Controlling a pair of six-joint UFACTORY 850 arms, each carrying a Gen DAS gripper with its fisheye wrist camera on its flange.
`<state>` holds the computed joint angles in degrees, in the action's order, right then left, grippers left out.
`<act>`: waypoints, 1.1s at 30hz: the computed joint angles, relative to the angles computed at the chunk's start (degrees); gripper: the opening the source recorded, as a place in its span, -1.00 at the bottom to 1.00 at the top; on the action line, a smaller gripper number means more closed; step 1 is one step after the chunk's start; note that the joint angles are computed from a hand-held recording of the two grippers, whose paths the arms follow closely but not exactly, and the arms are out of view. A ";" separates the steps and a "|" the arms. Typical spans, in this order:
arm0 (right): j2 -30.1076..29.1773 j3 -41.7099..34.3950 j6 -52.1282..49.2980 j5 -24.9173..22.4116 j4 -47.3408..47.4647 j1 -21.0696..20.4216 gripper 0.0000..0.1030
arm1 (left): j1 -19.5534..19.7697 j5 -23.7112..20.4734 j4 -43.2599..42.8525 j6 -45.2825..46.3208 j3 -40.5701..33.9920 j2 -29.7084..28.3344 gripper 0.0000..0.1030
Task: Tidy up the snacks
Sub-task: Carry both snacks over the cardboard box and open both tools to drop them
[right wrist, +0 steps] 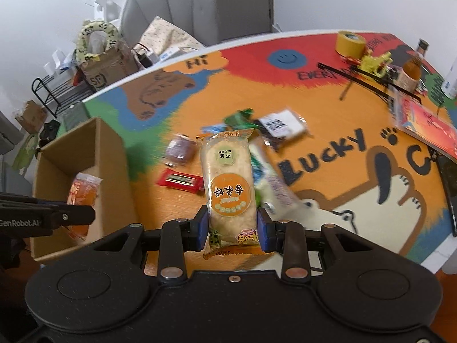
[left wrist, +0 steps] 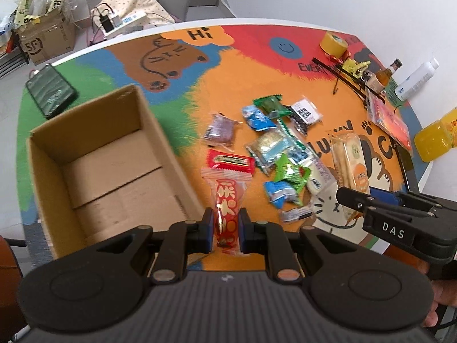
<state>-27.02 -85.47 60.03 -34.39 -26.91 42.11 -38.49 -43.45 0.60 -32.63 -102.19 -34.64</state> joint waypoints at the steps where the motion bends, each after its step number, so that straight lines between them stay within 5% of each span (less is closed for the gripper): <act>1: -0.44 -0.70 0.28 -0.12 -0.18 0.36 -0.38 | 0.34 0.36 -0.19 0.13 1.12 0.81 -0.70; 23: -12.61 -19.17 -10.02 -3.00 6.68 4.85 -0.38 | 7.21 4.82 -3.38 0.89 15.84 9.27 -0.69; 33: -16.74 -25.28 -18.39 -3.71 12.41 5.05 -0.37 | 8.38 7.13 -0.31 -5.49 19.08 12.78 -0.52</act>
<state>-43.76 -110.75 41.65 -38.11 -14.50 47.17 -30.12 -36.32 0.29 -38.11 -83.11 -21.86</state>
